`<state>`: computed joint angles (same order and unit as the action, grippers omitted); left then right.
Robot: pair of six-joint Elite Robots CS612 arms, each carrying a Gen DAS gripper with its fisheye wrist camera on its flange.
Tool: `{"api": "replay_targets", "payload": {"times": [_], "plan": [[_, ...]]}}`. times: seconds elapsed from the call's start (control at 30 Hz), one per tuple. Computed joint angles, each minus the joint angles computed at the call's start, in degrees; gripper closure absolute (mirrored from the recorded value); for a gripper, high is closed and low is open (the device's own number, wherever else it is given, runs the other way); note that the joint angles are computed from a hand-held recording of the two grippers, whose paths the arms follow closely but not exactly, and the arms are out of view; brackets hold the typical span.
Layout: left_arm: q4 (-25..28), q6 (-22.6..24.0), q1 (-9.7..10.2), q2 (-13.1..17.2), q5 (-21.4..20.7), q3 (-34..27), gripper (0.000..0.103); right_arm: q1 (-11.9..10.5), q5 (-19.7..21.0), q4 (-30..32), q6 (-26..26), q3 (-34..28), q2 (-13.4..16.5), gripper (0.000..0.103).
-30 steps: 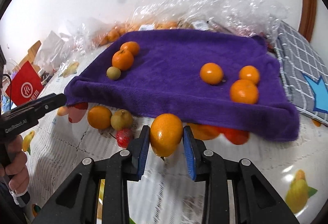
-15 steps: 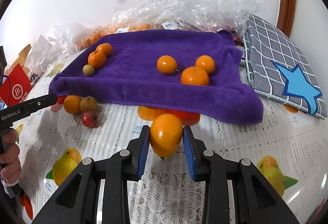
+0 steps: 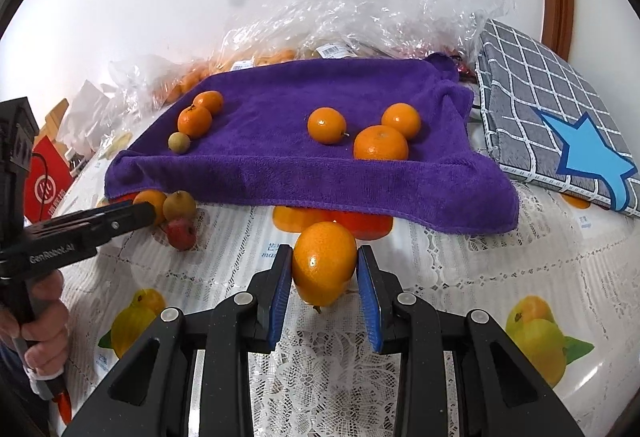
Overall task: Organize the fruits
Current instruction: 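Lift the orange with the right gripper while the left grasps another orange, then carry both oranges over the purple towel and open both grippers to release them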
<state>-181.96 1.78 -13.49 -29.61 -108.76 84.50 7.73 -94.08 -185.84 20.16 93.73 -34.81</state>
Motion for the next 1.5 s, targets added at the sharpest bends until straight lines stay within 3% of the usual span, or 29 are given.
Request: {"api": "replay_targets", "payload": {"times": [0.13, 0.23, 0.93, 1.5], "plan": [[-0.18, -0.30, 0.00, 0.27, -0.32, -0.27, 0.059, 0.03, 0.29, 0.16, -0.20, -0.10, 0.05, 0.071], [-0.54, -0.51, 0.02, 0.39, -0.42, -0.20, 0.068, -0.05, 0.64, -0.01, 0.04, -0.08, 0.08, 0.071], [-0.81, -0.55, 0.09, 0.65, -1.02, -0.52, 0.069, 0.43, -1.63, 4.95, 0.11, -1.52, 0.25, 0.071], [-7.15, -5.56, 1.73, 0.85, -3.88, -0.05, 0.069, -0.36, -0.08, -2.62, 2.97, 0.76, 0.06, 0.071]]}}
